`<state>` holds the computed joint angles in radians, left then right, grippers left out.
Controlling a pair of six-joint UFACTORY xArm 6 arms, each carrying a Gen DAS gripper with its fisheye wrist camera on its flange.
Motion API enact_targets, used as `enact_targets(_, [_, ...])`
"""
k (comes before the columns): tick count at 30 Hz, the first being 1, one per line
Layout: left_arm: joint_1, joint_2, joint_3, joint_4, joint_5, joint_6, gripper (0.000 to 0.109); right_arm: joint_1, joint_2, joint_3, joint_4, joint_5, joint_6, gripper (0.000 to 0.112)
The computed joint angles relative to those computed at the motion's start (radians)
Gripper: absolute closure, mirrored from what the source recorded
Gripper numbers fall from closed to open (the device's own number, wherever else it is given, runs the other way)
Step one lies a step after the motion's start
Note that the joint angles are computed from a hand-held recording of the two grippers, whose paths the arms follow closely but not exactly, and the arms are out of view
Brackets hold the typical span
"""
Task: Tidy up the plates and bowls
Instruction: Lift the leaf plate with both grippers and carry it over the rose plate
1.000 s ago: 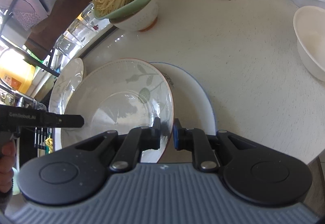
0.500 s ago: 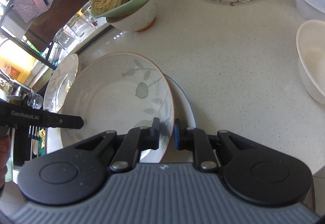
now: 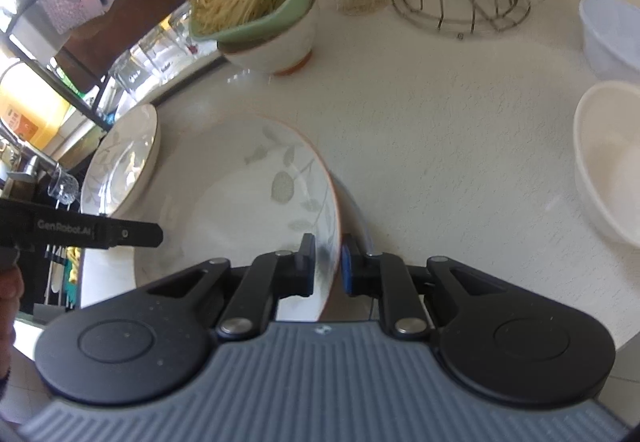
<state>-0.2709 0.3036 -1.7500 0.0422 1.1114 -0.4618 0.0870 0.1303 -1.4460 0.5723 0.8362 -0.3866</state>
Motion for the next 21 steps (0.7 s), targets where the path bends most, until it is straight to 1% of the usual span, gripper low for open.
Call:
enact_targets(5, [-0.01, -0.042, 0.048, 0.005, -0.047, -0.048, 0.08, -0.004, -0.007, 0.006, 0.03, -0.019, -0.041, 0.097])
enact_targets(9, [-0.014, -0.086, 0.091, 0.014, -0.075, -0.076, 0.08, 0.007, -0.03, 0.022, 0.053, -0.058, -0.079, 0.097])
enact_targets(13, [-0.015, -0.135, 0.131, 0.024, -0.104, -0.1, 0.08, 0.01, -0.048, 0.028, 0.073, -0.066, -0.091, 0.097])
enact_targets(21, [-0.035, -0.211, 0.163, 0.055, -0.151, -0.135, 0.08, 0.008, -0.118, 0.05, 0.126, -0.109, -0.161, 0.097])
